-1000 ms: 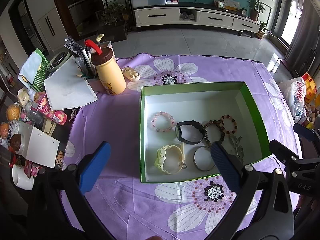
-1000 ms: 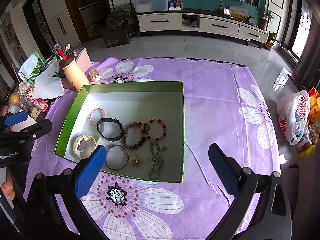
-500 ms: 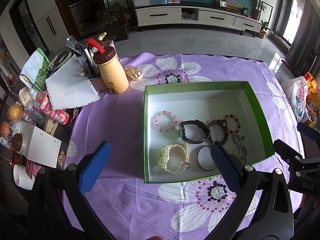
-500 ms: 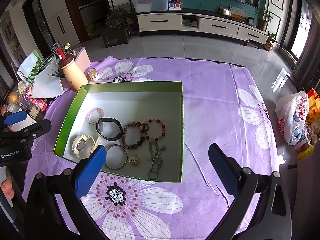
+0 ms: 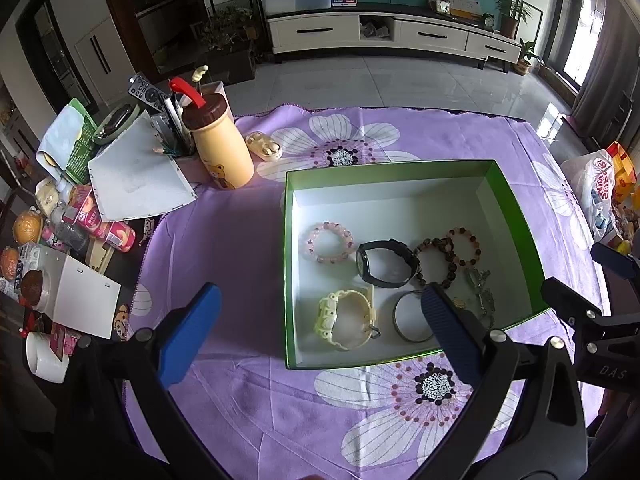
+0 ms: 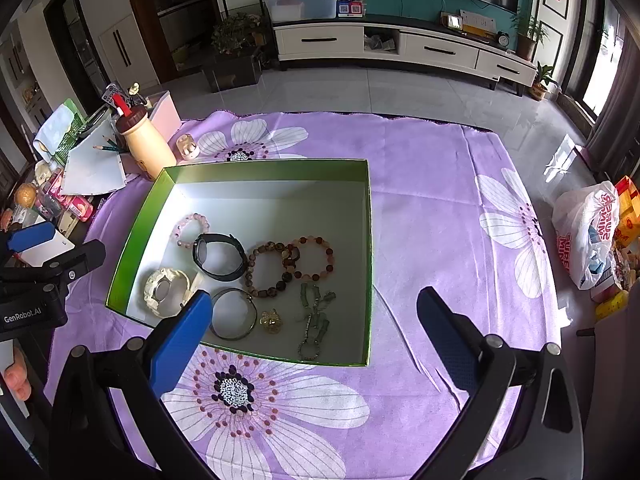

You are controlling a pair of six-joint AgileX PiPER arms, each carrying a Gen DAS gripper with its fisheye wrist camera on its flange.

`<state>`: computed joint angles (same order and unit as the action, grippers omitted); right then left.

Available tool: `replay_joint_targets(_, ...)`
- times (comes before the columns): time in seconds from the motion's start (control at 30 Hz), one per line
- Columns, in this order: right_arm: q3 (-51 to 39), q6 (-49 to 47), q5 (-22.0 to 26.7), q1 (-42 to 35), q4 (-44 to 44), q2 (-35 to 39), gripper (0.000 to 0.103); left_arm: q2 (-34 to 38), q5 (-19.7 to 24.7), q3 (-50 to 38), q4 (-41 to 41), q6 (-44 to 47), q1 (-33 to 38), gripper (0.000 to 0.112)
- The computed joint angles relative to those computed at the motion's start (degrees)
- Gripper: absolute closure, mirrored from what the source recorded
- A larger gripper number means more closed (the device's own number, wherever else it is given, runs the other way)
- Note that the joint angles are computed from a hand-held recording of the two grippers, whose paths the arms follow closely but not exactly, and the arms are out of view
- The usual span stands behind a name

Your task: Organize jewelry

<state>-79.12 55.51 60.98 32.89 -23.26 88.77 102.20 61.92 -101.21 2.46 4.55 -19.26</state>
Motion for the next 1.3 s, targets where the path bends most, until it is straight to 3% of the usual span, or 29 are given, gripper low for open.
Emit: replay_joint_targets(1.3, -2.5, -0.1, 1.3, 0.9, -0.5, 0.9, 0.002, 1.0, 2.2, -2.3, 0.5, -1.0, 0.6, 0.012)
